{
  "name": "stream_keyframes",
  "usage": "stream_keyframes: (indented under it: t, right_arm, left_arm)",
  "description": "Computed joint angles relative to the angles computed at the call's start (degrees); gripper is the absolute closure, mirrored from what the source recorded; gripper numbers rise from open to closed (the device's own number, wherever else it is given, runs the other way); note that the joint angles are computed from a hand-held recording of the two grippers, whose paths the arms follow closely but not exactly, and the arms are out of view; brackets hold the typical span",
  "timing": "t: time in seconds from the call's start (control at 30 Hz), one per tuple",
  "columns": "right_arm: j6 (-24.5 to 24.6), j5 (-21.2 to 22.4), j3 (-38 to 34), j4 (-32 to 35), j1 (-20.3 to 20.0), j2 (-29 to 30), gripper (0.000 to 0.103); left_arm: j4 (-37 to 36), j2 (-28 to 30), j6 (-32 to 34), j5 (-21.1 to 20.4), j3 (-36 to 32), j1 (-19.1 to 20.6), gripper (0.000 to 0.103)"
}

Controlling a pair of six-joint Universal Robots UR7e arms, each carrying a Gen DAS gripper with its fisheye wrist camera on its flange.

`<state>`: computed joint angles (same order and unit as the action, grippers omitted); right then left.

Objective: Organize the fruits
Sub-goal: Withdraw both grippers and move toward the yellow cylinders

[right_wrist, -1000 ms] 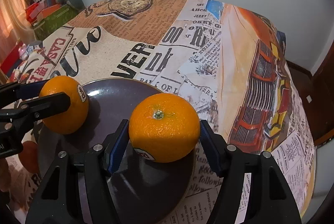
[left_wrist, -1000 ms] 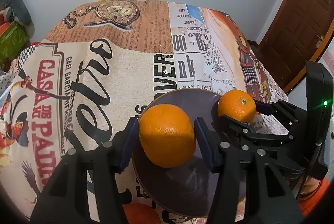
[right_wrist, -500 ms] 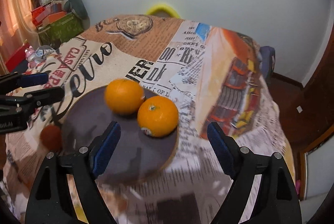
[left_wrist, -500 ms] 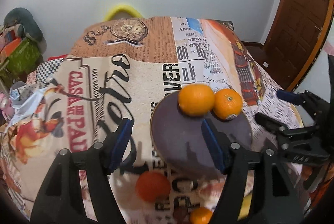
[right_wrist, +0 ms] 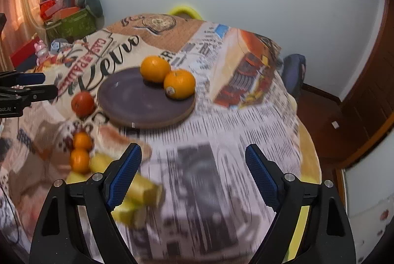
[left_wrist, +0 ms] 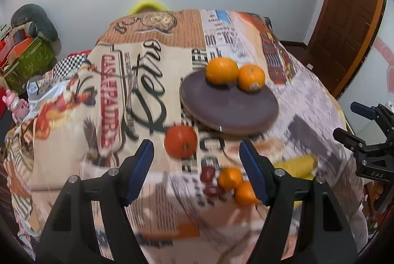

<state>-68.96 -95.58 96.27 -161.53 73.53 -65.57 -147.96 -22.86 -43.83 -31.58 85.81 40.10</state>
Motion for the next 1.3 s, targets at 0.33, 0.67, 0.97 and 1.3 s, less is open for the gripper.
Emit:
stream_keyframes:
  t: [0.33,0.67,0.97,1.3]
  right_arm:
    - [3.43,-3.08,3.35,1.46,-3.48,-1.11,0.017]
    - [4.57,-6.51,2.27,2.88,-4.57,1.34,0.017]
    - [1.63,-4.95,5.66,2.48,-6.14,-3.05,0.021]
    - [2.68,0.45,4.01,11.59,-6.81,-6.79,0.021]
  left_arm:
    - [3.16,2.71,-5.71,-6.09,2.17,-1.49,0.029]
    - [4.58,5.87,-8.0,-9.47,-0.19,-0.63,0.028]
    - [4.46,6.99,-6.07,-9.89,-1.75,-1.12,0.028]
    - [0.56,5.73,-5.32,-10.58,0.4,-1.5,0.028]
